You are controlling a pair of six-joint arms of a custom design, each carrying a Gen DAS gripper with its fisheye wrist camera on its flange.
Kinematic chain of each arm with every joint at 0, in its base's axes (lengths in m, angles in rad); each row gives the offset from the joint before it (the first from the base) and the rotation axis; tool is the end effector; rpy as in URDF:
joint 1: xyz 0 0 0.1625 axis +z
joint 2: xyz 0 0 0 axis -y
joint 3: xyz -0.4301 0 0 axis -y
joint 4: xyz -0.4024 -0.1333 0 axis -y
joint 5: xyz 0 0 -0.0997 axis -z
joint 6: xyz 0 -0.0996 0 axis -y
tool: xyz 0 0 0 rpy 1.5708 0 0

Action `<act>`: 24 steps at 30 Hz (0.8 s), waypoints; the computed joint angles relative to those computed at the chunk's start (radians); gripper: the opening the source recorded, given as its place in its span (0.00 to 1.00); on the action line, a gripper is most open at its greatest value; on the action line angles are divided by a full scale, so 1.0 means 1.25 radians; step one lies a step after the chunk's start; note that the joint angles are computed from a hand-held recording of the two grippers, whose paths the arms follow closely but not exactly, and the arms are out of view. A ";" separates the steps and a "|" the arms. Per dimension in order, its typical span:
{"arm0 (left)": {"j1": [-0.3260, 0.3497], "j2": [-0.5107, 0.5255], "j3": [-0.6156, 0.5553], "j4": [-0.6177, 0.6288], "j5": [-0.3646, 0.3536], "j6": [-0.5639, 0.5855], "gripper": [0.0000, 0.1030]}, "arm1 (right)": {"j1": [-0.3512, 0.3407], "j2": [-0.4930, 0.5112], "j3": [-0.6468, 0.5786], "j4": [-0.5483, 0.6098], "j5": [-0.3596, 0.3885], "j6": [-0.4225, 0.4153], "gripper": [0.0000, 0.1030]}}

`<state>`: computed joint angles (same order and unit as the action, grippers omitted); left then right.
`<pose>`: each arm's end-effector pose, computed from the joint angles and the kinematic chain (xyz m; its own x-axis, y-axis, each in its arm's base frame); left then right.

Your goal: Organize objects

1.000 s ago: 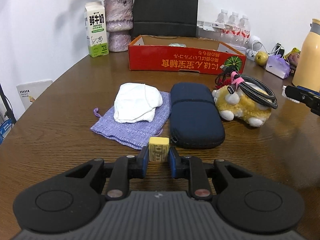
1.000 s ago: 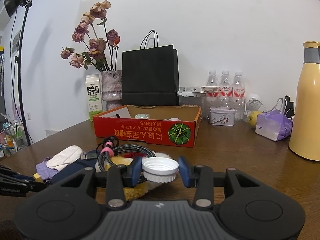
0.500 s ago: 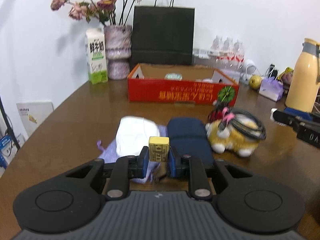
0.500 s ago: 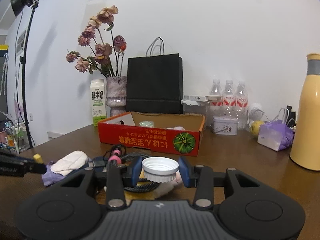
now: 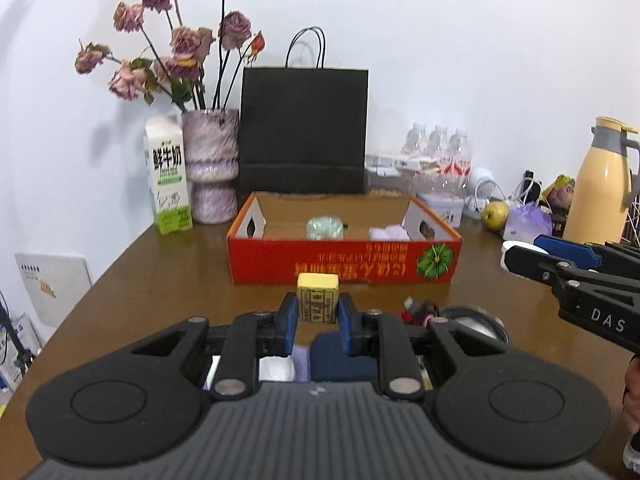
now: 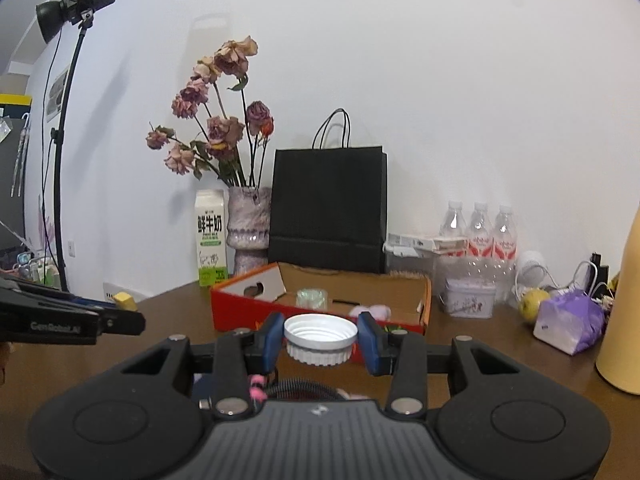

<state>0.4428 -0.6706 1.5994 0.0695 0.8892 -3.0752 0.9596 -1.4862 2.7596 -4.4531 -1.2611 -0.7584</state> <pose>-0.4003 -0.4068 -0.0115 -0.5893 0.5781 -0.5643 0.8003 0.3225 -0.5054 -0.0067 -0.2948 0.3096 -0.6781 0.2372 0.6957 -0.6725 0.1817 -0.7174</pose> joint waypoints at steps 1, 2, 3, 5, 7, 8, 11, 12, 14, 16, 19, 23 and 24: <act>0.003 0.004 -0.010 -0.005 0.003 0.007 0.20 | 0.015 -0.001 -0.010 0.010 -0.013 0.000 0.38; 0.006 0.005 -0.016 -0.008 0.007 0.012 0.20 | 0.029 -0.003 -0.022 0.022 -0.025 0.000 0.38; 0.009 0.010 -0.026 -0.011 0.011 0.017 0.20 | 0.041 -0.003 -0.032 0.032 -0.035 -0.001 0.38; 0.016 0.016 -0.042 -0.016 0.018 0.027 0.20 | 0.065 0.000 -0.055 0.050 -0.057 -0.005 0.38; 0.023 0.024 -0.062 -0.022 0.028 0.037 0.20 | 0.089 0.003 -0.079 0.072 -0.077 -0.007 0.38; 0.026 0.029 -0.073 -0.024 0.032 0.041 0.20 | 0.099 0.001 -0.091 0.089 -0.085 -0.005 0.38; 0.035 0.044 -0.104 -0.029 0.045 0.055 0.20 | 0.120 0.004 -0.123 0.121 -0.103 -0.006 0.38; 0.038 0.051 -0.115 -0.033 0.048 0.061 0.20 | 0.126 0.004 -0.134 0.133 -0.108 -0.007 0.38; 0.044 0.062 -0.137 -0.037 0.053 0.069 0.20 | 0.136 0.005 -0.156 0.155 -0.117 -0.006 0.38; 0.049 0.075 -0.160 -0.036 0.059 0.072 0.20 | 0.145 0.006 -0.178 0.174 -0.122 -0.004 0.38; 0.057 0.097 -0.200 -0.026 0.068 0.075 0.20 | 0.150 0.009 -0.204 0.197 -0.121 0.001 0.38; 0.067 0.124 -0.245 -0.022 0.081 0.081 0.20 | 0.151 0.002 -0.238 0.247 -0.117 0.012 0.38; 0.069 0.130 -0.256 -0.020 0.084 0.082 0.20 | 0.152 0.000 -0.246 0.261 -0.119 0.011 0.38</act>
<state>0.5290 -0.5075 1.2798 0.0450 0.9948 -2.9731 1.1495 -1.4868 2.4526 -4.1264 -1.4100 -0.7444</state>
